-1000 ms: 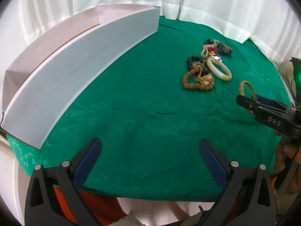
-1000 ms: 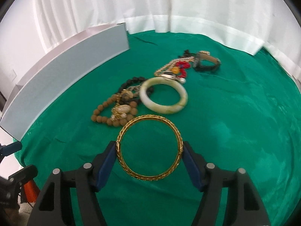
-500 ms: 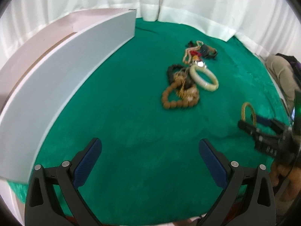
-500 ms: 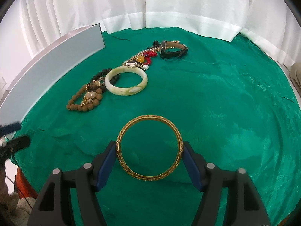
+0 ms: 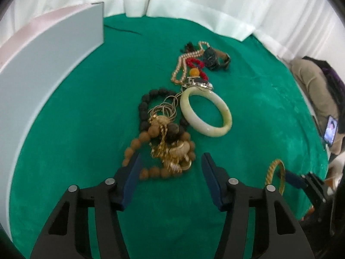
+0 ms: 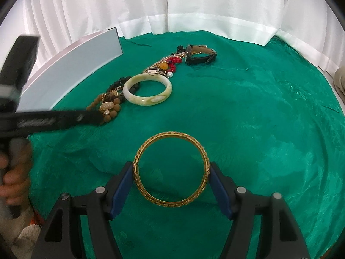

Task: Organize jewelry
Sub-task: 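Lift the gold bangle with the right gripper while the left grasps gold earrings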

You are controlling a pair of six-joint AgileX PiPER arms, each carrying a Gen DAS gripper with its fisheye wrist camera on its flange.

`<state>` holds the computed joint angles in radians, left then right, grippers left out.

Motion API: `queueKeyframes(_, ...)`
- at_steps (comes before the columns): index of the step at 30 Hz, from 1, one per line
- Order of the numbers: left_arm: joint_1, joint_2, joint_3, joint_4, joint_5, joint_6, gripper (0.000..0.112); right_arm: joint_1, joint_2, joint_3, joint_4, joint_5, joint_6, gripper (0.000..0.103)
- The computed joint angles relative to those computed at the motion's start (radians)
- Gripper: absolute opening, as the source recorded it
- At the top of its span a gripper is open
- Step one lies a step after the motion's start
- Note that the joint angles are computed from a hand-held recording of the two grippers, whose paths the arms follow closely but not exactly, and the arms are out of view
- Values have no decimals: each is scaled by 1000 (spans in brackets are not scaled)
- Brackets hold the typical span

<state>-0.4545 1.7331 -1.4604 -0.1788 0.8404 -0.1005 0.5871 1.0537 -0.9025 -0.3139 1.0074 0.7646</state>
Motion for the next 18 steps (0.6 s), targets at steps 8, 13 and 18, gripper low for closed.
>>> queueKeyframes(8, 34, -4, 17, -88, -2, 66, 21, -14, -11, 13, 14, -14, -11, 70)
queueKeyframes(13, 125, -72, 16, -248, 72, 197, 21, -47, -28, -8, 31, -4, -45, 70)
queueKeyframes(18, 240, -105, -49, -371, 181, 264, 22, -76, -29, -42, 44, 7, -70, 70)
